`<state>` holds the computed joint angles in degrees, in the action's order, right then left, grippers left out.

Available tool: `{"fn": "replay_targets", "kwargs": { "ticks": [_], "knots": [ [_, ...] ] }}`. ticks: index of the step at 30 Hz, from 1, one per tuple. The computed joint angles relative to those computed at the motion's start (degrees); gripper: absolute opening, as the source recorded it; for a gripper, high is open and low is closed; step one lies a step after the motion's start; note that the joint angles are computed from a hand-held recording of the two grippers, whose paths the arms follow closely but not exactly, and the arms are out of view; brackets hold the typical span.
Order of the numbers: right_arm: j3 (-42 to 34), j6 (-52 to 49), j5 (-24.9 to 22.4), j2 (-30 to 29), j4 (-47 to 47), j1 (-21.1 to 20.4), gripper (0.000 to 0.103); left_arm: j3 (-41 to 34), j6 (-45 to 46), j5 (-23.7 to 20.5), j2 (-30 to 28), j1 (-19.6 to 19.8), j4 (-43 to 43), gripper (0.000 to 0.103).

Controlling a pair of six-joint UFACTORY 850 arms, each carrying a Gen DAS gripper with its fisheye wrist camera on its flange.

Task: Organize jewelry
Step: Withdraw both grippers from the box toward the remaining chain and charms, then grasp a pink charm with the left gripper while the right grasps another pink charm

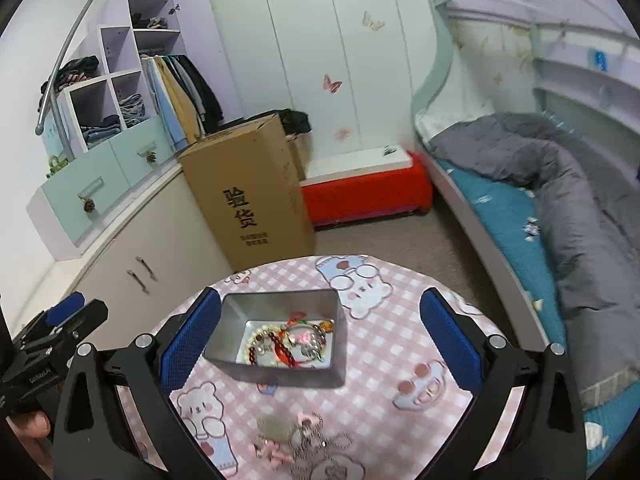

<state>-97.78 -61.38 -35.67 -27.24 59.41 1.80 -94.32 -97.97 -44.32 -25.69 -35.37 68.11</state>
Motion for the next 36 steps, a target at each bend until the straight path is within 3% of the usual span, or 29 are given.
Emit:
{"fn": "replay_targets", "kwargs": {
  "ticks": [5,10,15,24,27,36],
  "knots": [
    [11.9,-5.7,7.1,9.7,4.5,-0.8,0.096,4.0,-5.1,2.8,2.4,-1.4,6.9,0.095],
    [24.2,-24.1,13.0,19.4,21.6,-2.4,0.096,5.7,-3.8,4.5,3.1,-2.8,9.7,0.095],
    [24.8,-24.6,10.2,18.9,19.1,-3.3,0.096,6.6,-4.2,2.1,3.4,-4.7,8.6,0.095],
    [20.9,-26.1,-3.8,12.6,12.6,-5.3,0.096,3.5,0.5,-4.7,-1.5,-7.9,-1.1,0.095],
    [19.7,-23.8,-5.8,10.6,10.4,-5.9,0.096,1.1,6.3,-3.8,-4.1,-7.3,-6.2,0.095],
    [19.2,-16.1,-6.1,7.9,3.1,-5.3,0.096,-3.7,23.2,1.3,-10.0,-4.4,-18.2,0.095]
  ]
}}
